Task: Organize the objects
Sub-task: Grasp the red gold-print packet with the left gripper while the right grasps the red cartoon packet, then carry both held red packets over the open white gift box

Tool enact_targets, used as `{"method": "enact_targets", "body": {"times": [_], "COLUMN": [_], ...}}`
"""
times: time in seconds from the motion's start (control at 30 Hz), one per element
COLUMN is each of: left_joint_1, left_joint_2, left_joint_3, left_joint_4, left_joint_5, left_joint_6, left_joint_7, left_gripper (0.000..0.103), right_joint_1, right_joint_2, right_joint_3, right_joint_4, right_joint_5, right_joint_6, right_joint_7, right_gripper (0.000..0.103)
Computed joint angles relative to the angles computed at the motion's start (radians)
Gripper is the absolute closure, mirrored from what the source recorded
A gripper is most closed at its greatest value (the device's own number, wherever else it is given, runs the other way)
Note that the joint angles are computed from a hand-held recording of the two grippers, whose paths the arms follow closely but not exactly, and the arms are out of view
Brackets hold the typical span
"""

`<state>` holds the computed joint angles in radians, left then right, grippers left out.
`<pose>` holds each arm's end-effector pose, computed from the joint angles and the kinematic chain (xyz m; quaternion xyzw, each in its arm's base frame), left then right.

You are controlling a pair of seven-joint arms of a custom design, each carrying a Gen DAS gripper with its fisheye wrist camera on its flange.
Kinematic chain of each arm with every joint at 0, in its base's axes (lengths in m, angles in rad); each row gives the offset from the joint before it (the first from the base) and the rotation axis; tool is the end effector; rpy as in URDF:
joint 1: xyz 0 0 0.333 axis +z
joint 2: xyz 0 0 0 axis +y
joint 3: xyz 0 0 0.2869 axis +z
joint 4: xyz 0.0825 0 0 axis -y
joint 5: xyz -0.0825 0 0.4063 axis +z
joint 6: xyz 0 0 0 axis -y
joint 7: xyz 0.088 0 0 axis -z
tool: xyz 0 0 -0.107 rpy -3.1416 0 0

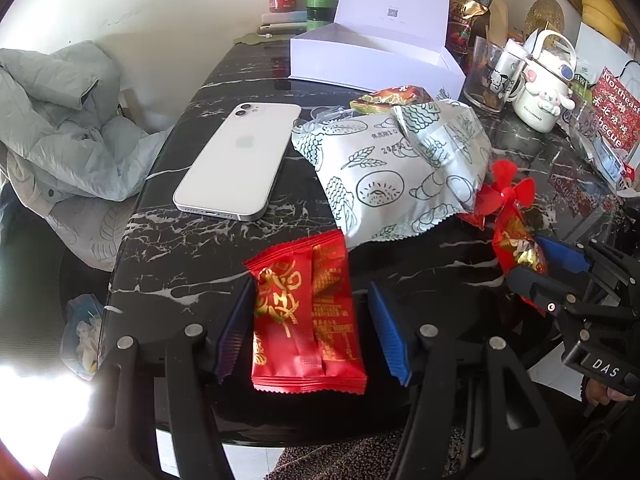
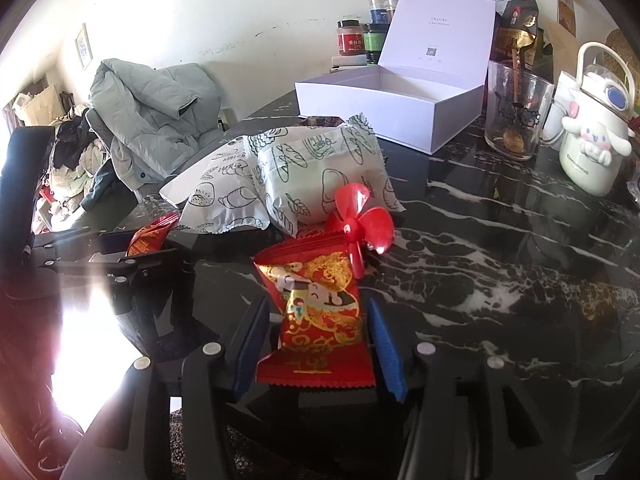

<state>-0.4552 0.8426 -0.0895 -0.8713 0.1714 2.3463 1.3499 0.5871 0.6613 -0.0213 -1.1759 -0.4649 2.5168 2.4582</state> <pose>0.7163 -0.3931 0.4532 -0.5433 0.7782 -0.2668 0.1677 0.6624 0.4314 0.4526 -0.6454 0.6638 -0.2133 0.3120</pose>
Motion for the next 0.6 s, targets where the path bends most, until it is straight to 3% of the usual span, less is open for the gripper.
{"method": "enact_targets", "body": {"times": [0.27, 0.37, 0.43, 0.6], "left_joint_1": [0.009, 0.007, 0.006, 0.014], "left_joint_2": [-0.021, -0.025, -0.035, -0.047], "left_joint_3": [-0.013, -0.009, -0.008, -0.024], "left_joint_4": [-0.044, -0.051, -0.068, -0.085], "left_joint_5": [-0.009, -0.012, -0.011, -0.031], "left_joint_6": [0.038, 0.044, 0.057, 0.062], "left_joint_7": [0.048, 0.046, 0.045, 0.071], "left_gripper": [0.046, 0.047, 0.059, 0.061], "right_joint_1": [0.009, 0.015, 0.013, 0.016], "right_joint_2": [0.010, 0.003, -0.006, -0.029], "right_joint_3": [-0.013, -0.020, -0.018, -0.019], "right_joint_4": [0.007, -0.004, -0.020, -0.050], "right_joint_5": [-0.020, -0.035, -0.038, -0.059], "right_joint_6": [0.010, 0.014, 0.028, 0.046], "right_joint_7": [0.012, 0.023, 0.031, 0.039], "right_gripper": [0.051, 0.062, 0.064, 0.065]}}
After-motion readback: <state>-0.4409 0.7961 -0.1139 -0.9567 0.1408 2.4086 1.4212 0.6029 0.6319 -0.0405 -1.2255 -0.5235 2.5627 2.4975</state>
